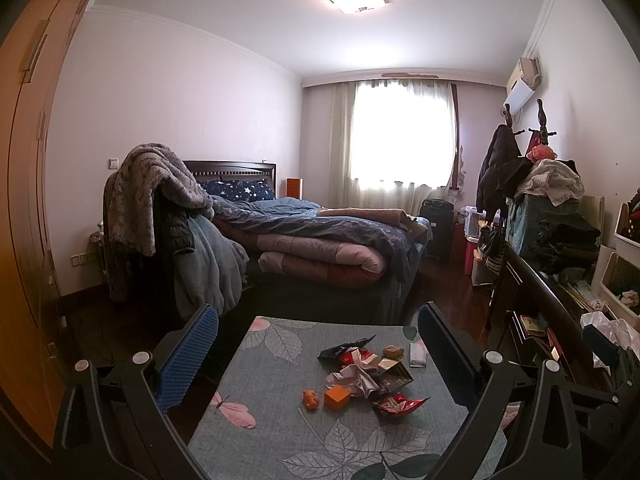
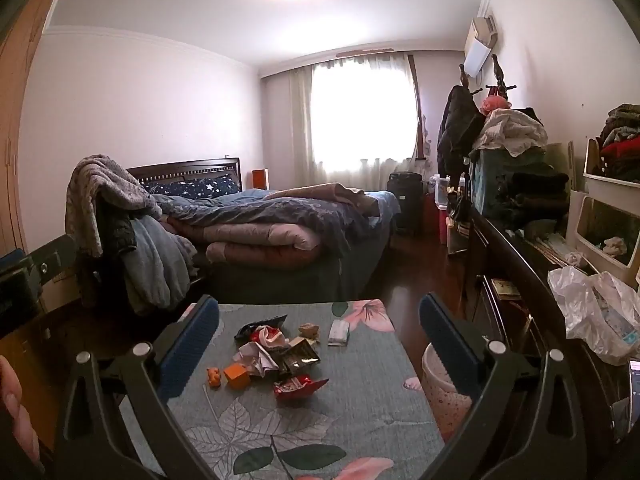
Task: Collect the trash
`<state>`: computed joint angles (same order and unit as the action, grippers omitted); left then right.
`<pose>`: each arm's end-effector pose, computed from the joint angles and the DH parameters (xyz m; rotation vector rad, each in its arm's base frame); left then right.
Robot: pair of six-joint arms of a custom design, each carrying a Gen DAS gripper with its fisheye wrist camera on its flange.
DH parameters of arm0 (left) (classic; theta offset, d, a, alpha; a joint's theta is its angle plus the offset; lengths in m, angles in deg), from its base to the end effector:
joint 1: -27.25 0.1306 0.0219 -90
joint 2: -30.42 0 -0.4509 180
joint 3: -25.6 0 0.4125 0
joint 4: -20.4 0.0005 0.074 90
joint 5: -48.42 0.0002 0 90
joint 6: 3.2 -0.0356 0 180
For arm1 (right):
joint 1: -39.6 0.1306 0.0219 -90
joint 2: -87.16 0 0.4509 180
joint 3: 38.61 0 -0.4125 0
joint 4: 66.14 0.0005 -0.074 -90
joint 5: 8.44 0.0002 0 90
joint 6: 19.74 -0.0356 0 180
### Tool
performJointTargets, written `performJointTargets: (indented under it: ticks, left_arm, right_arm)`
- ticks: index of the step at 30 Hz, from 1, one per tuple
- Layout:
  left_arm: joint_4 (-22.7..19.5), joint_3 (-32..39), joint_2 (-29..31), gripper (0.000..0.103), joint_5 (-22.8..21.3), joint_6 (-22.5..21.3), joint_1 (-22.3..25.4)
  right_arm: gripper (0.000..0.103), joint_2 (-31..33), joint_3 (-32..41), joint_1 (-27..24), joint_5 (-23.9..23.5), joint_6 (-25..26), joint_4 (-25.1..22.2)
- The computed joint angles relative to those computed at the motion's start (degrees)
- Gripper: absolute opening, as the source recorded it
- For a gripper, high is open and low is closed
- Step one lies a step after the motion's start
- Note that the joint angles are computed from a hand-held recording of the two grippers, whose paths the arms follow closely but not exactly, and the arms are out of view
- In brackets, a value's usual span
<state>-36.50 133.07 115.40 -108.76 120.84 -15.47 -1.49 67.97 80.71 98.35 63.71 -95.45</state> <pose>0.3422 -0.2720 0.6878 -0.4655 1.7427 0.3292 0.4104 0.3439 0.6632 -0.3379 1.7861 0.3254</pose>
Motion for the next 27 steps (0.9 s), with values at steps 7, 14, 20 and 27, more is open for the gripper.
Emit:
performJointTargets:
  ticks: [7,14,20,27]
  left_arm:
    - [-0.27,0.14,0.05,0.1,0.01,0.2,-0.04]
    - [-0.57,0.21,0.07,0.1,0.18,0.49,0.05]
    - [-0.85,0.32,0.11,0.1,0.46,0.7,0.09]
    - [-0.17,-0.43,0.12,0.1,0.61,0.76,0.12]
  right_arm:
    - [0.1,0.23,0.21,-0.07,-0.29,-0.35,-0.84]
    - [0.1,0.17,-0.09,-0.07,-0.37,-0.32,-0.57]
    - [0.1,0.19,-0.37,-0.23,-0.63,-0.51,-0.69]
    - [0.1,0.11,-0.83,-0.54,-1.05,-1.0,-0.9]
